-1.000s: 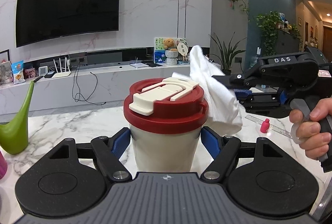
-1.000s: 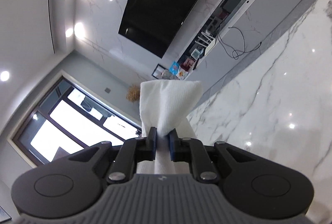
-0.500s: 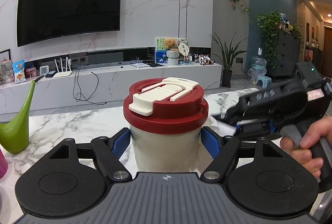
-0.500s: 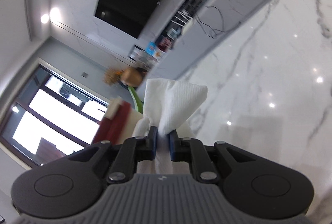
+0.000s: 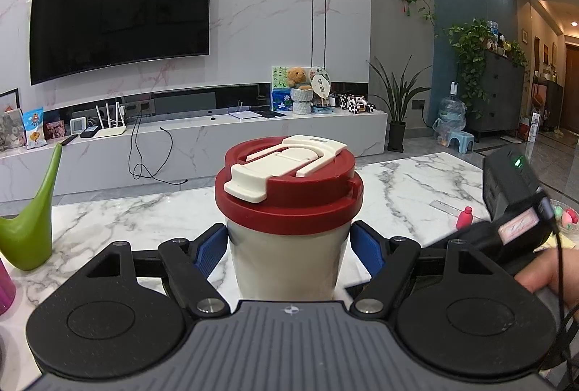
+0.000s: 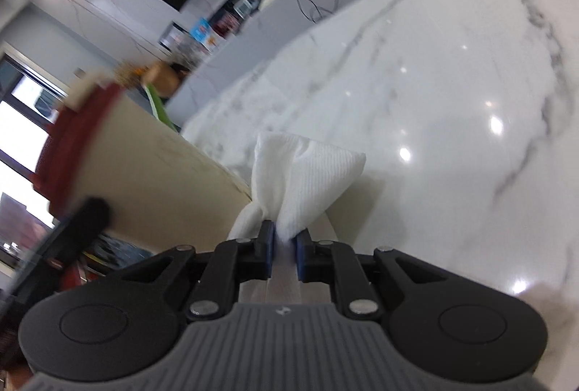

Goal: Clean container
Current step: 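Rub the cloth in the right tool across the printed tumbler side while the left tool holds it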

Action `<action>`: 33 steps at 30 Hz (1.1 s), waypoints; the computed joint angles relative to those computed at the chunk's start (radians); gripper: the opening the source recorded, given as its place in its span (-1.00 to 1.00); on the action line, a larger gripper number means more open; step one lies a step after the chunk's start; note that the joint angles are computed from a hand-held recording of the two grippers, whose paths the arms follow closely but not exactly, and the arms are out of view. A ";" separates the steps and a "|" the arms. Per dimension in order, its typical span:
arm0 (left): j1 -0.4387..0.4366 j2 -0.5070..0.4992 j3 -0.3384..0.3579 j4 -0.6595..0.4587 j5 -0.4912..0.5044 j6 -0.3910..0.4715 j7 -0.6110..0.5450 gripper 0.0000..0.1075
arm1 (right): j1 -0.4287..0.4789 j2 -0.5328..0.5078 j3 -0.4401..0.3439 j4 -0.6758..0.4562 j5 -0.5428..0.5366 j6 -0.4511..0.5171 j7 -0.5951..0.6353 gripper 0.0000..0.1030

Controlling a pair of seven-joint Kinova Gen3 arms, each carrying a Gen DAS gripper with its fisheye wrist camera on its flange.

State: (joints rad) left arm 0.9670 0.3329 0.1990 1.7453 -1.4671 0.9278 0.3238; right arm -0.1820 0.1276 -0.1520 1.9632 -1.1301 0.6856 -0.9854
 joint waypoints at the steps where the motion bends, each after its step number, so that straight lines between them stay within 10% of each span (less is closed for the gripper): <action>1: -0.009 -0.003 -0.002 -0.006 0.004 -0.008 -0.013 0.38 | -0.008 0.002 0.000 -0.003 0.024 -0.006 -0.023 -0.71; 20: 0.189 0.225 -0.128 -0.358 0.208 0.363 0.055 0.49 | -0.028 0.009 -0.025 -0.018 0.071 -0.043 -0.098 -0.69; 33: 0.097 0.062 -0.098 -0.108 0.098 0.116 0.041 0.39 | 0.000 0.009 -0.021 -0.027 0.032 -0.017 -0.041 -0.73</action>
